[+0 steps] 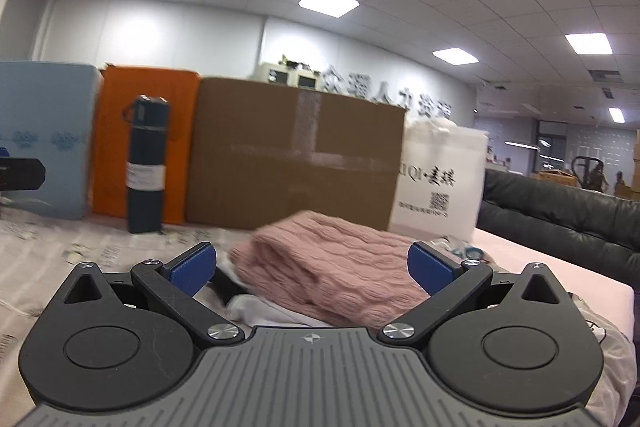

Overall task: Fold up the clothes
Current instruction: 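Carry both tools over to the bed with the pink sweater, then grasp the pink sweater with the left gripper while the right gripper grasps it too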

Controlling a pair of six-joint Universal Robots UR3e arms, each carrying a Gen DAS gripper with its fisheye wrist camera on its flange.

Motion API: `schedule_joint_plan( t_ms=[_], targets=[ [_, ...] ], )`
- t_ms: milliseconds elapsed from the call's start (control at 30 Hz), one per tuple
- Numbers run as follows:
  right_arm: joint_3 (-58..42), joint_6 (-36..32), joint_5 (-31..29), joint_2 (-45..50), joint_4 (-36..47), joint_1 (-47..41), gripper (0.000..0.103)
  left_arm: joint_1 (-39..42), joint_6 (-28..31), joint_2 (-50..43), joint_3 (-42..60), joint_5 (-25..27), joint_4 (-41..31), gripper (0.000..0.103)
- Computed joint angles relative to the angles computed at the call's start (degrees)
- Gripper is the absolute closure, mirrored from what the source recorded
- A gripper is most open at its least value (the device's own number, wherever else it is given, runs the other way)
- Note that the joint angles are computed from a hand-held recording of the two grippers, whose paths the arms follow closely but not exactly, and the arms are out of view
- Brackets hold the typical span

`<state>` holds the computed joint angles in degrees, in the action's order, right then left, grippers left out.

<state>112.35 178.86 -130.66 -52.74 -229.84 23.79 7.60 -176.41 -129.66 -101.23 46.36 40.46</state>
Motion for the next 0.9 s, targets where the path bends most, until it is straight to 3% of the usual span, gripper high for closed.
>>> schedule_joint_plan(
  t_ms=[100, 400, 467, 533, 633, 900],
  targets=[
    [-1.0, 2.3, 3.0, -1.2, 5.6, -4.4, 0.003, -2.8, -0.5, -2.7, 5.7, 2.8, -5.6, 0.0],
    [-18.7, 2.5, 11.4, 2.2, 27.6, -11.0, 0.03, -10.0, -3.5, -10.2, 23.0, 11.3, -18.9, 0.0],
    [-21.6, 3.8, 11.8, 3.4, 31.7, -11.7, 0.043, -10.7, -3.2, -11.2, 24.8, 11.8, -19.6, 0.0],
    [-23.7, 5.4, 11.3, 4.8, 34.6, -12.2, 0.067, -11.4, -3.1, -12.3, 27.1, 12.3, -20.8, 0.0],
    [-22.4, 7.3, 9.7, 6.2, 30.5, -12.7, 0.092, -12.5, -3.7, -14.6, 31.6, 12.4, -23.4, 0.0],
    [-9.8, 10.5, 3.8, 1.7, 9.5, -13.0, 0.093, -15.7, -3.2, -23.8, 49.4, 10.3, -34.9, 0.004]
  ],
)
